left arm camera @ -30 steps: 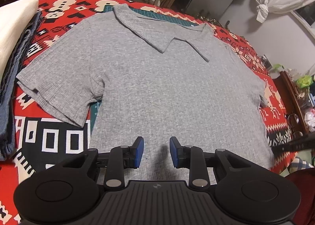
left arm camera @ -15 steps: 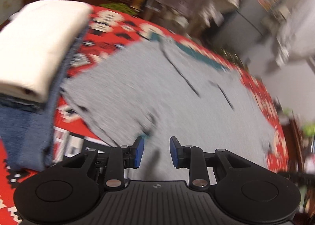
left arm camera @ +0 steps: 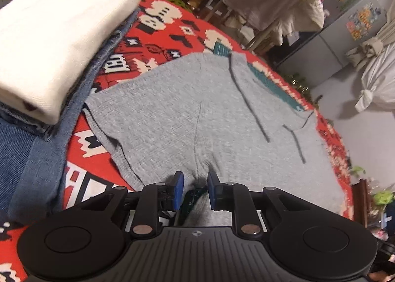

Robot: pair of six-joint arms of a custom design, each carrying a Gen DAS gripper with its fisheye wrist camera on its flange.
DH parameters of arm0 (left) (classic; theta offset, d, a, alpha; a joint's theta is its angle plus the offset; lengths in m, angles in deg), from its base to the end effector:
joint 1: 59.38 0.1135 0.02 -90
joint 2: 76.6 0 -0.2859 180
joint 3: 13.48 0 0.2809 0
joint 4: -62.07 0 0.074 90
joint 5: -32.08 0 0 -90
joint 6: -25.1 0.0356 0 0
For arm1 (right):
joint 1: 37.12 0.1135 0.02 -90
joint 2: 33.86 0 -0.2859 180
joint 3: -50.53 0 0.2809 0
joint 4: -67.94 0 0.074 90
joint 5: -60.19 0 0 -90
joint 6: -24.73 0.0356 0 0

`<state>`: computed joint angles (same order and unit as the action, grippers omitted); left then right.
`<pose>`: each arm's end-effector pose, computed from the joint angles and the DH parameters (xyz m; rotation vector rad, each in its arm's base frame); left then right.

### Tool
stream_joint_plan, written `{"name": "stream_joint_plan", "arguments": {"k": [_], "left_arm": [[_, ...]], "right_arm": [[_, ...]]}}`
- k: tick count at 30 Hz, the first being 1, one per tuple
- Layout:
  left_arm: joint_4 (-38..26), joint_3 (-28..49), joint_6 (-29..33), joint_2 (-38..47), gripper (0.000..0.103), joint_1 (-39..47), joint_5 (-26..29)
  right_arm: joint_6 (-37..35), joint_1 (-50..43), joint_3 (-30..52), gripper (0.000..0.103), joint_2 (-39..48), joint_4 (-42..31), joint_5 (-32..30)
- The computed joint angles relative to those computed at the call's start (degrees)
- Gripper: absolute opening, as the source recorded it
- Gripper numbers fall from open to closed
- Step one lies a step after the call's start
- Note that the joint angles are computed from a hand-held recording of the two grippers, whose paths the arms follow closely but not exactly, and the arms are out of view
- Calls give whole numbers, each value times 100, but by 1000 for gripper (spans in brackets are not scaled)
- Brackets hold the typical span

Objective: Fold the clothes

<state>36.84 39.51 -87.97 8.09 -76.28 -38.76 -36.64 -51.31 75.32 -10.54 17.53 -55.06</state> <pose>0.2753 -0.0959 0.1604 -0.0099 2.6327 -0.6839 0.1084 -0.0118 0.1538 0.6913 2.3168 0.6488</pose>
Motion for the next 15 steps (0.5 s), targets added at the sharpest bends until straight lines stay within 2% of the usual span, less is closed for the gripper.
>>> {"name": "stream_joint_plan", "arguments": {"k": [3, 6, 7, 8, 11, 15], "left_arm": [[-17, 113, 147, 164, 19, -196, -291], [-40, 191, 428, 200, 19, -525, -823], [-48, 206, 538, 200, 19, -654, -1033], [-39, 192, 687, 174, 13, -832, -1308], [0, 167, 1173, 120, 5, -1266, -1968], [-31, 177, 1324, 99, 4, -1121, -2372]], "right_arm": [[-172, -224, -49, 12, 170, 178, -148], [-194, -433, -107, 12, 379, 359, -357], [-199, -380, -117, 12, 495, 461, -301], [-201, -325, -126, 12, 609, 562, -244], [-103, 33, -132, 13, 677, 651, -9], [-80, 285, -93, 17, 542, 506, 193]]}}
